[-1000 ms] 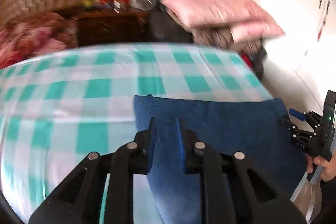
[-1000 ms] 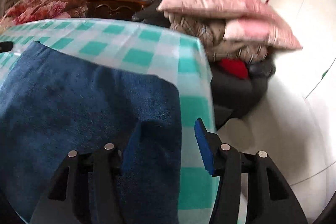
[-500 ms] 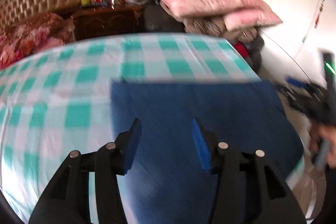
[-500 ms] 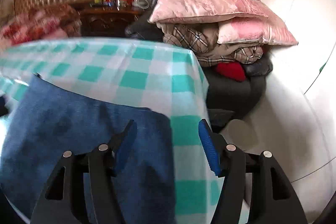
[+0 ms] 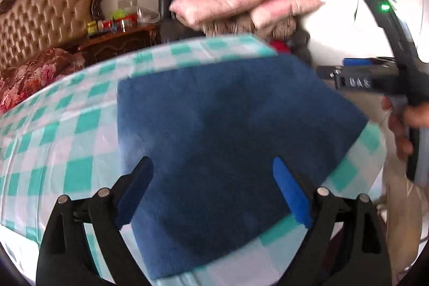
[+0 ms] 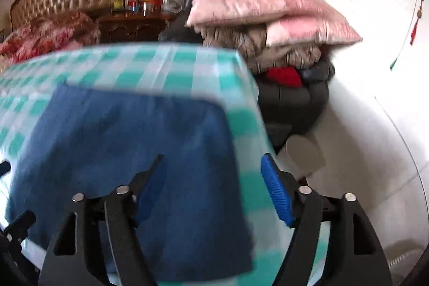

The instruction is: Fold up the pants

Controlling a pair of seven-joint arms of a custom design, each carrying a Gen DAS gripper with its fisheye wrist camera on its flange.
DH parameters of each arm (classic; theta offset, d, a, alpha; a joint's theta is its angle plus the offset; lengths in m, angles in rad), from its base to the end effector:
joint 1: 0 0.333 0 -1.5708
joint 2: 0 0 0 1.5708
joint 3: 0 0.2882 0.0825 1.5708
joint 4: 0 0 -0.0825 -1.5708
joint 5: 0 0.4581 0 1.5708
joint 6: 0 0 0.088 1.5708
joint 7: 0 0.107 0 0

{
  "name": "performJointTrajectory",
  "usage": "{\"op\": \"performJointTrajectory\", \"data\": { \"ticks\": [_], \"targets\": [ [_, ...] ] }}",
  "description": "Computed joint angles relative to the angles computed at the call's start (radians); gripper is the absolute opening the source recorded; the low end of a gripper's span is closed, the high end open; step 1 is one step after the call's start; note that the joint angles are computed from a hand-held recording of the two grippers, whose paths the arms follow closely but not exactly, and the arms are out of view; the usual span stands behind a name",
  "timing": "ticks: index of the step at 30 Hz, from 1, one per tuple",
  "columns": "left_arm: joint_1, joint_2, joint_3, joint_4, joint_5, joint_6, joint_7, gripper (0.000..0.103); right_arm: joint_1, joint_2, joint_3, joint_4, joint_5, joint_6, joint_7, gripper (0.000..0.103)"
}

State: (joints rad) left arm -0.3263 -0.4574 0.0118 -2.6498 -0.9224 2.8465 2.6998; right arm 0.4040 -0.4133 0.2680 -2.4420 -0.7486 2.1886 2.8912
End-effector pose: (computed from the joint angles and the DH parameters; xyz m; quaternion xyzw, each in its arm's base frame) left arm 0.4789 -0.1117 0.3796 -0.4151 0.8229 -0.3490 0.1697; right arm 0.4208 0.2999 0.4140 -0.5698 0.7356 -0.3430 0.1287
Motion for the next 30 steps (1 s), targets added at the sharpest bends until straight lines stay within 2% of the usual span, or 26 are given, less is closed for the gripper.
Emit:
{"op": "performJointTrajectory", "data": {
  "ticks": [1, 2, 4, 6, 9, 11, 13, 15, 18, 20, 23, 26, 27, 30],
  "targets": [
    [0.057, 0.028, -0.066, 0.002, 0.125, -0.005, -0.116, 0.091, 0.005, 0.022, 0.001, 0.006, 0.023, -0.019, -0.005, 0.069],
    [0.087, 0.045, -0.097, 0.008, 0.179, -0.014, -0.174, 0.091, 0.010, 0.045, -0.005, 0.007, 0.048, -0.025, -0.006, 0.069],
    [0.073, 0.030, -0.073, 0.005, 0.166, -0.036, -0.200, 0.090, 0.010, 0.024, -0.004, -0.028, 0.043, 0.005, 0.066, 0.073],
    [0.052, -0.003, -0.053, -0.012, 0.151, -0.019, -0.191, 0.089, 0.020, 0.010, 0.000, -0.020, 0.070, -0.036, 0.074, 0.074],
    [0.032, -0.066, -0.038, -0.049, 0.156, 0.011, -0.183, 0.079, 0.047, -0.015, 0.031, -0.002, 0.082, -0.113, 0.114, 0.077],
    [0.016, -0.109, -0.016, -0.072, 0.155, 0.014, -0.179, 0.079, 0.068, -0.029, 0.043, 0.003, 0.099, -0.144, 0.142, 0.078],
    [0.040, -0.145, -0.031, -0.091, 0.194, -0.004, -0.228, 0.079, 0.093, -0.046, 0.054, 0.002, 0.119, -0.159, 0.165, 0.078],
    [0.039, -0.184, -0.008, -0.104, 0.208, -0.049, -0.244, 0.080, 0.113, -0.052, 0.068, 0.015, 0.130, -0.191, 0.187, 0.078],
    [0.053, -0.242, -0.012, -0.135, 0.244, -0.047, -0.274, 0.080, 0.135, -0.052, 0.088, 0.041, 0.124, -0.239, 0.205, 0.079],
    [0.064, -0.277, -0.013, -0.151, 0.270, -0.057, -0.299, 0.082, 0.152, -0.054, 0.096, 0.054, 0.125, -0.266, 0.216, 0.080],
    [0.089, -0.336, -0.028, -0.179, 0.310, -0.061, -0.352, 0.092, 0.172, -0.057, 0.102, 0.064, 0.127, -0.291, 0.228, 0.080],
    [0.115, -0.386, -0.054, -0.204, 0.367, -0.058, -0.409, 0.099, 0.187, -0.065, 0.107, 0.072, 0.128, -0.320, 0.235, 0.081],
    [0.139, -0.403, -0.082, -0.211, 0.396, -0.059, -0.448, 0.101, 0.191, -0.066, 0.106, 0.073, 0.129, -0.323, 0.237, 0.083],
    [0.148, -0.433, -0.088, -0.222, 0.454, -0.072, -0.492, 0.101, 0.197, -0.066, 0.108, 0.083, 0.124, -0.333, 0.239, 0.085]
  ]
}}
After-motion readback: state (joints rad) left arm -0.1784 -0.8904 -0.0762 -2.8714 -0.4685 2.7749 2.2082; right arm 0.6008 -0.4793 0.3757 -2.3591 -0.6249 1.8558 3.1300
